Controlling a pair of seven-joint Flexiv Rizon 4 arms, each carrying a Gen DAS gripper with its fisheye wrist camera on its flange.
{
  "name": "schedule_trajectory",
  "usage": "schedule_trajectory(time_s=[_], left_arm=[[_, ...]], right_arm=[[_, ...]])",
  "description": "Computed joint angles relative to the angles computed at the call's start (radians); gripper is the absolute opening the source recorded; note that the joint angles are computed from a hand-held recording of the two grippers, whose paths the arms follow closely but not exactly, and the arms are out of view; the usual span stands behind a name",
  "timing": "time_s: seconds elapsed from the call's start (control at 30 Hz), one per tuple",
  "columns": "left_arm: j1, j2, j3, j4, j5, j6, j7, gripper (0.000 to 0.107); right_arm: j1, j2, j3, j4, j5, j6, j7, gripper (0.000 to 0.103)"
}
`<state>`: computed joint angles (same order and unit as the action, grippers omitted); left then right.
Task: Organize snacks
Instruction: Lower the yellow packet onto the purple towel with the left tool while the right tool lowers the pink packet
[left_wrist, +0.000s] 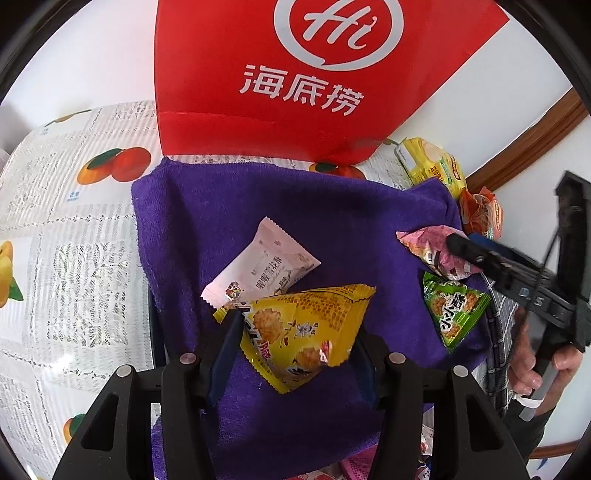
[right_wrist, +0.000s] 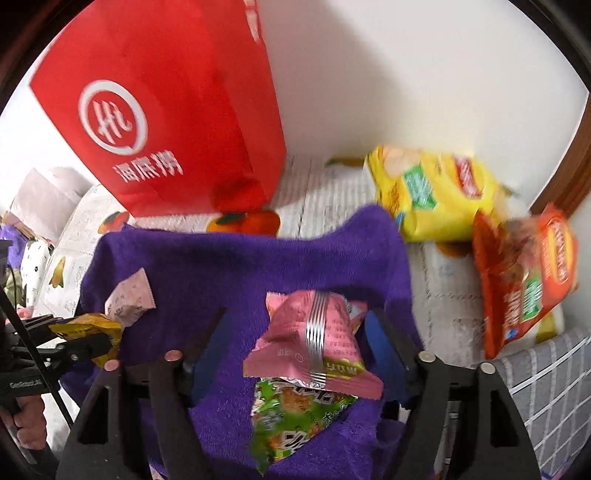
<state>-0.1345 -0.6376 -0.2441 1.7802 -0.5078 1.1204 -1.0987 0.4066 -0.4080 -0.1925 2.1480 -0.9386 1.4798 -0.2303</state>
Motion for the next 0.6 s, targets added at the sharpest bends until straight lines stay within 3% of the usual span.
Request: schedule_trajectory(time_s=[0.07,0.13,0.2,0.33,0.43,0.6], left_arm=[[0.001,0.000,0.000,-0.006,0.003,-0.015,0.002,0.054],[-0.001,0.004,0.003,-0.007,0.006,-0.024,0.001,0.062],[-0.003,0.016,0.001,0.002,0.003,-0.010,0.003,0.069],[0.005,0.060,-0.014,0.042,-0.015,0.019,0.026,0.070],[0.023,0.111,-0.043,0.094,-0.056,0.045,0.078,0.070],[0.062,0.217,-0.102,0.217,-0.222,0.070,0.203,0.070]], right_arm=[[0.032,0.036,-0.046,0.024,-0.067,0.013,0.072,0.074],[0.078,0.088,-0.150,0.059,-0.284,0.071,0.275,0.074],[0.077,0.134,-0.185,0.071,-0.480,0.092,0.449,0.074],[0.034,0.240,-0.126,0.123,-0.686,0.041,0.629,0.074],[0.023,0.306,-0.058,0.190,-0.702,-0.024,0.666,0.074],[0.016,0.348,0.060,0.300,-0.591,-0.090,0.648,0.074]])
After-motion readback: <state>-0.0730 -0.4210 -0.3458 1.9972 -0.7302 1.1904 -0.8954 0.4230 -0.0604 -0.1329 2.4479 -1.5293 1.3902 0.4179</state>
